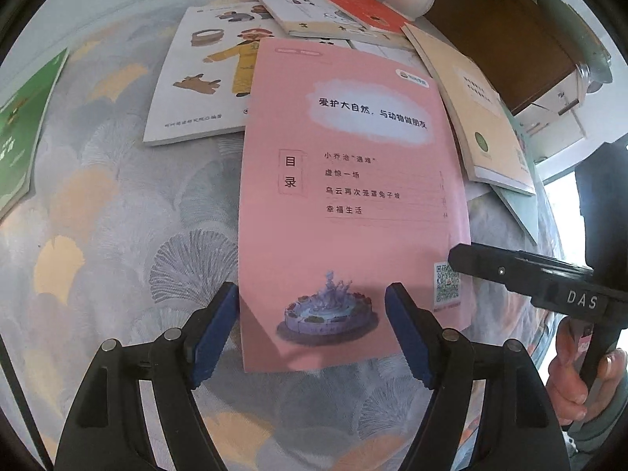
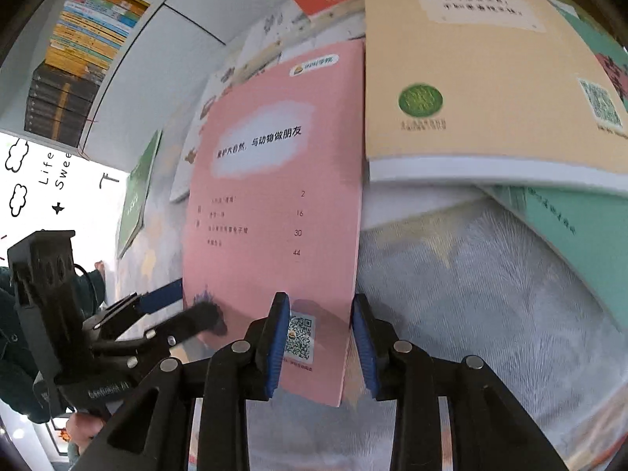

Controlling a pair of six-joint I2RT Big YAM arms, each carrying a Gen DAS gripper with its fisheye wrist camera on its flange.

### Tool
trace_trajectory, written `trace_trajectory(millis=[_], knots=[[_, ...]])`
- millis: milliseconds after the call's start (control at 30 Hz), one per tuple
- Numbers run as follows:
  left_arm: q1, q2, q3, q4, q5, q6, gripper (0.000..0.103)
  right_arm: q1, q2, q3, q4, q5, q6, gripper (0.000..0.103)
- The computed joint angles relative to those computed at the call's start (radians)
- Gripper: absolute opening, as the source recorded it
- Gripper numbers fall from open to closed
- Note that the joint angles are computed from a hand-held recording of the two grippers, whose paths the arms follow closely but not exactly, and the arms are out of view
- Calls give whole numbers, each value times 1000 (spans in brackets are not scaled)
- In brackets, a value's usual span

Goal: Organize books
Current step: 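Lift the pink book off the pile with the right gripper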

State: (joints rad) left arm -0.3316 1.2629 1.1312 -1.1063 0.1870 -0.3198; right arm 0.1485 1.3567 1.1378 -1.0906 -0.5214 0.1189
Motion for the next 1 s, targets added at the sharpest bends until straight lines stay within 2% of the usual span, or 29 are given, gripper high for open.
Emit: trace_trajectory(millis=[167,300,467,600,633,800,900,1000], knots=[[-16,-16,-9,-12,-10,4,74,-21,-20,-16,-29,-46,-38,30],[-25,-34,-22,-14,-6,11,74,-1,-19,-20,-18,-25,-42,29],[-12,-33,-20,-10,13,-7,74,9,-5,-3,20,17,-23,29],[-17,-28,-16,-10,2,-14,75,7,0,-19,96,10,37,30],[-21,-28,-15,-9,-3,-19,77,9,1,-18,100,4,51,33],[-45,-27,-19,3,-28,-35,82,26,-16,-25,100,31,46,34],[-54,-32,-25,8,-39,-40,84,16,-22,-31,92,6,49,34],[-44,-45,-36,11,-45,-54,84,-14,-17,-34,70,-85,43,34]])
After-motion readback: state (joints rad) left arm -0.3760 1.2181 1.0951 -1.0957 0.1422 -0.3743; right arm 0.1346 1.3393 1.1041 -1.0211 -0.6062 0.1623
